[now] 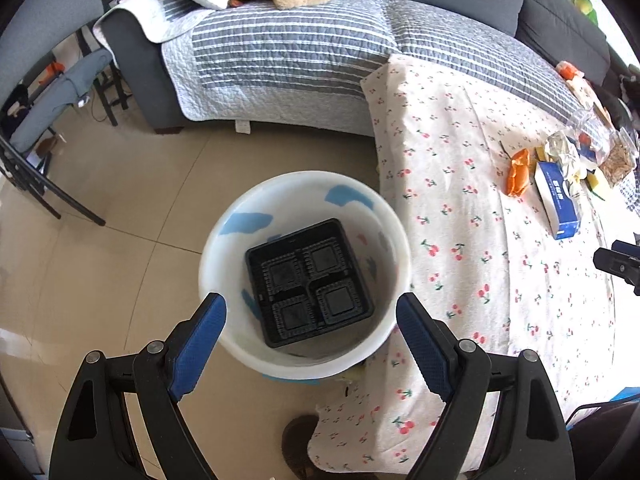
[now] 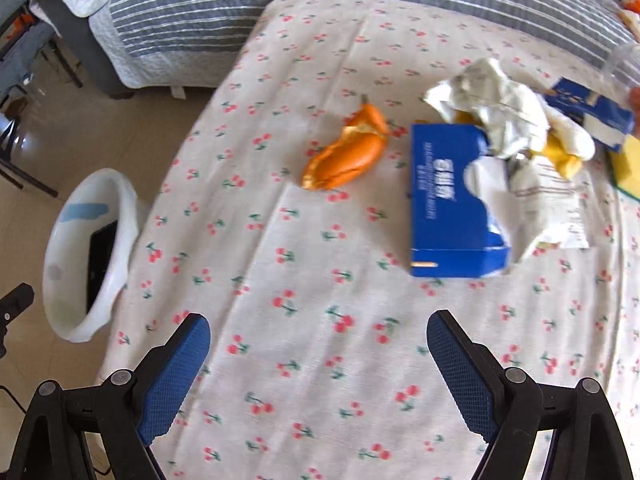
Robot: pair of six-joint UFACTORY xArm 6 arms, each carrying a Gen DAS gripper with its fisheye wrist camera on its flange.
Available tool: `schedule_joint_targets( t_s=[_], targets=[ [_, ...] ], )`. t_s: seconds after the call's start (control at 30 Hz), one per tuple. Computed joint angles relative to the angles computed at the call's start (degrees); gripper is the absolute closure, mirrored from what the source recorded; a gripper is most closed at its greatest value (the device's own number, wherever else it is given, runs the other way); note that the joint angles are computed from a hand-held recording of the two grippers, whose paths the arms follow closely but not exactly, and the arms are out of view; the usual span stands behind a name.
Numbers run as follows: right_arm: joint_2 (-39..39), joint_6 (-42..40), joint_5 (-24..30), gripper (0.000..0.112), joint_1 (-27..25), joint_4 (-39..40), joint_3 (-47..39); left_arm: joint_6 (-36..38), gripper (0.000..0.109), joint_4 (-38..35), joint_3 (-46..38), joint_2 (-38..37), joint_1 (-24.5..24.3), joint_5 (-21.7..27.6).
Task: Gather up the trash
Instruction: 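Reach to the blue biscuit box and grasp it with the left tool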
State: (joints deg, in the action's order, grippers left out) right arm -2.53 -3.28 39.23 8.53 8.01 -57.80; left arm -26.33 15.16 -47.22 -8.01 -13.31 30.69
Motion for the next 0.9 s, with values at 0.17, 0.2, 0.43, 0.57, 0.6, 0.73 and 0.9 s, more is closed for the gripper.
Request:
schedule_joint_targets(
  t_s=[0.17,0.2,0.43,0.57,0.6,0.73,0.9],
  targets=[
    [-3.29,-1.81,-0.28,0.021,-5.09,-1.07,2.58,-2.39,0.015,2.12,-4.48,3.09,-4.61,1.61],
    [-3.85,-2.52,-0.5,0.02,-6.03,-0.77,3.06,-2.94,0.009,2.53,-5.66,3.98,-5.47,2.14],
    [-6.77,-8.18,-2.59,0.015,-11.03,4.44,6.51,-6.02,0.006,2.52,-13.63,9.75,-10.75,3.41],
    [-7.72,-10.58,-4.22,0.012,-13.75,6.73,7.5,-7.39,0.006,2.14,-18.0,13.5,-13.1,2.59],
    [-8.01,-11.62,-4.9,0.011,-14.53,7.95,7.78,-7.82,0.006,2.33,-18.97,14.48,-13.61,2.08],
    [-8.16,-13.81,-7.41,0.01,-17.38,10.06,8.06,-7.85,0.006,2.17,-22.99,18.9,-14.92,0.31],
    [-6.23,-14.42,-8.35,0.01,-20.17,8.17,6.91,-4.18,0.006,-2.04,-30.19,25.97,-15.87,-0.22]
  ],
)
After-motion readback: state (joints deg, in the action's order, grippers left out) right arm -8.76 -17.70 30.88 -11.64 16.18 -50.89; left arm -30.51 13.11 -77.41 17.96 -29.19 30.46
